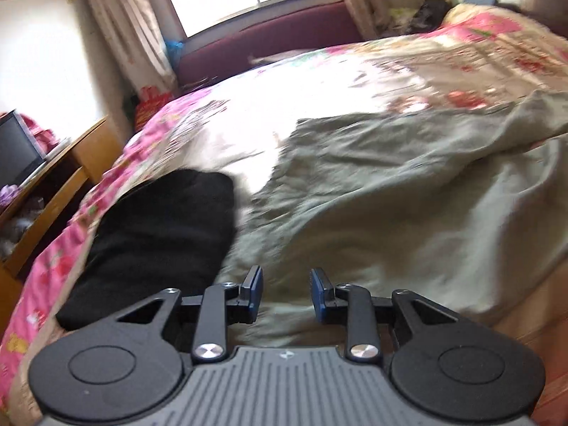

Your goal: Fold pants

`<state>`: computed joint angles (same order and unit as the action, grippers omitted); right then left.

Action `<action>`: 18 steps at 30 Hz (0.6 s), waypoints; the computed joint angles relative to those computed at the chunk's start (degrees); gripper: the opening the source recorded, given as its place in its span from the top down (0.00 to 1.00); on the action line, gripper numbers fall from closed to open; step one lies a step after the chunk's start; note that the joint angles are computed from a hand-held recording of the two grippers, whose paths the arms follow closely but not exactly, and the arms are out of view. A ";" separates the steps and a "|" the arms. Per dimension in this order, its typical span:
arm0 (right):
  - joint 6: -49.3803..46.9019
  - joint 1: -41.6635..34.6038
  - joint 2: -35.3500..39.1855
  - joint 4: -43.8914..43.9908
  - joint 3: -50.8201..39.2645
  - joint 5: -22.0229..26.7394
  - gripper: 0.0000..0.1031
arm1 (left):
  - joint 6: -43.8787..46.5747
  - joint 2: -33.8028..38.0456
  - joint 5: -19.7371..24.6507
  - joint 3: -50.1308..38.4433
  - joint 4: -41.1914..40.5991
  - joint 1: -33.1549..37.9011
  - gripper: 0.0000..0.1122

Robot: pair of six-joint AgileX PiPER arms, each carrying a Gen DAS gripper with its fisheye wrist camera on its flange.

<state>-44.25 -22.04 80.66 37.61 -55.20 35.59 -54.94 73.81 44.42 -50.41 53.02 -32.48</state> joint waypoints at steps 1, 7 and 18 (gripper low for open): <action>4.76 -4.18 2.34 -3.09 -1.72 -0.71 0.45 | -0.19 1.43 -0.81 -1.12 -0.25 -1.45 0.59; 10.97 -21.78 18.69 4.58 -15.09 2.21 0.44 | 5.63 15.79 -9.42 -13.05 -6.37 -6.94 0.58; 27.11 -21.28 31.09 2.07 -32.17 9.26 0.97 | 34.43 37.31 -6.49 -43.07 -32.97 -6.26 0.58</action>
<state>-17.14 -43.31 111.75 39.68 -87.37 44.85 -20.52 111.13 37.93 -93.48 20.05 -38.74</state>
